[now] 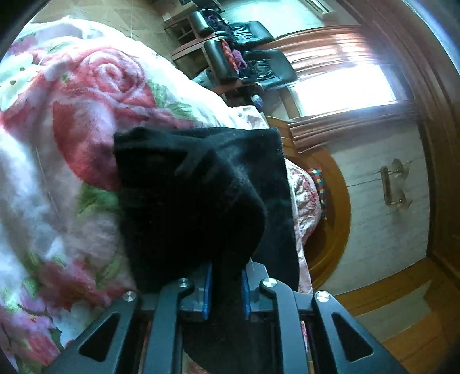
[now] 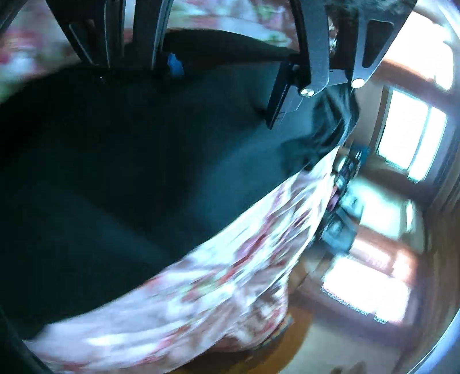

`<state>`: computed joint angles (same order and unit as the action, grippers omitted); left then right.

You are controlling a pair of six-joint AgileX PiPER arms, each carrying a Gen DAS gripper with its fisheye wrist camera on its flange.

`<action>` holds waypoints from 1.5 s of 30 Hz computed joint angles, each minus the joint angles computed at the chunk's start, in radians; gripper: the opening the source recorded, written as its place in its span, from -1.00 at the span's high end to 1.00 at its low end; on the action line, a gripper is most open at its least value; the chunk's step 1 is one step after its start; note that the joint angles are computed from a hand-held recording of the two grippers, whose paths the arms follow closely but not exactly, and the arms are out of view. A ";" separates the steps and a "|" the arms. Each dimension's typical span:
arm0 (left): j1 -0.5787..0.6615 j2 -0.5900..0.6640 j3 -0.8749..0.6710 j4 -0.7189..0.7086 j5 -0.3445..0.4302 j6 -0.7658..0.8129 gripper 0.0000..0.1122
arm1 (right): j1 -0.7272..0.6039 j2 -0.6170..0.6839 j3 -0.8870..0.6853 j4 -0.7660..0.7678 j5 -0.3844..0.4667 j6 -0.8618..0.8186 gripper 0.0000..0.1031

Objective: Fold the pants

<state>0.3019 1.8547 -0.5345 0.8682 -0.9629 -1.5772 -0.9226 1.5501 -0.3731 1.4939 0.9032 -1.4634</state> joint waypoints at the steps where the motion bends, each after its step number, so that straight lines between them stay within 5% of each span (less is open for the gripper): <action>1: 0.001 -0.004 0.007 -0.005 0.000 0.012 0.70 | -0.082 -0.019 -0.004 -0.060 0.008 0.033 -0.03; 5: -0.035 0.004 -0.031 -0.023 0.008 0.013 0.31 | -0.339 -0.020 -0.023 -0.174 0.009 0.038 -0.09; 10: -0.074 0.005 -0.077 -0.034 0.091 0.004 0.30 | -0.549 0.112 -0.154 -0.154 0.127 -0.004 -0.09; 13: -0.085 -0.015 -0.111 0.040 0.157 -0.061 0.46 | -0.537 0.144 -0.220 -0.101 0.119 0.021 -0.01; 14: -0.086 -0.022 -0.133 0.085 0.181 -0.094 0.71 | -0.509 0.149 -0.242 -0.095 0.086 0.052 0.25; 16: -0.098 -0.051 -0.170 0.158 0.276 -0.153 0.85 | -0.459 0.130 -0.274 -0.142 0.030 0.142 0.78; 19: -0.086 -0.091 -0.200 0.229 0.325 -0.245 0.89 | -0.481 0.043 -0.264 -0.147 0.100 0.113 0.85; 24: 0.009 -0.164 -0.177 0.270 0.253 -0.278 0.89 | -0.635 -0.039 -0.257 -0.213 0.288 0.057 0.85; 29: 0.013 -0.121 -0.179 0.376 0.303 -0.280 0.88 | -0.653 0.063 -0.230 -0.321 0.131 -0.013 0.85; 31: -0.016 -0.112 -0.147 0.299 0.335 -0.186 0.82 | -0.623 0.141 -0.252 -0.326 0.077 0.021 0.83; 37: -0.058 -0.087 -0.116 0.139 0.288 -0.069 0.26 | -0.639 0.142 -0.262 -0.313 0.098 0.009 0.68; 42: -0.084 -0.084 -0.136 0.123 0.338 -0.069 0.26 | -0.633 0.155 -0.272 -0.312 0.095 0.027 0.66; 45: -0.102 -0.103 -0.139 0.106 0.389 -0.045 0.66 | -0.582 0.094 -0.264 -0.288 0.063 0.014 0.72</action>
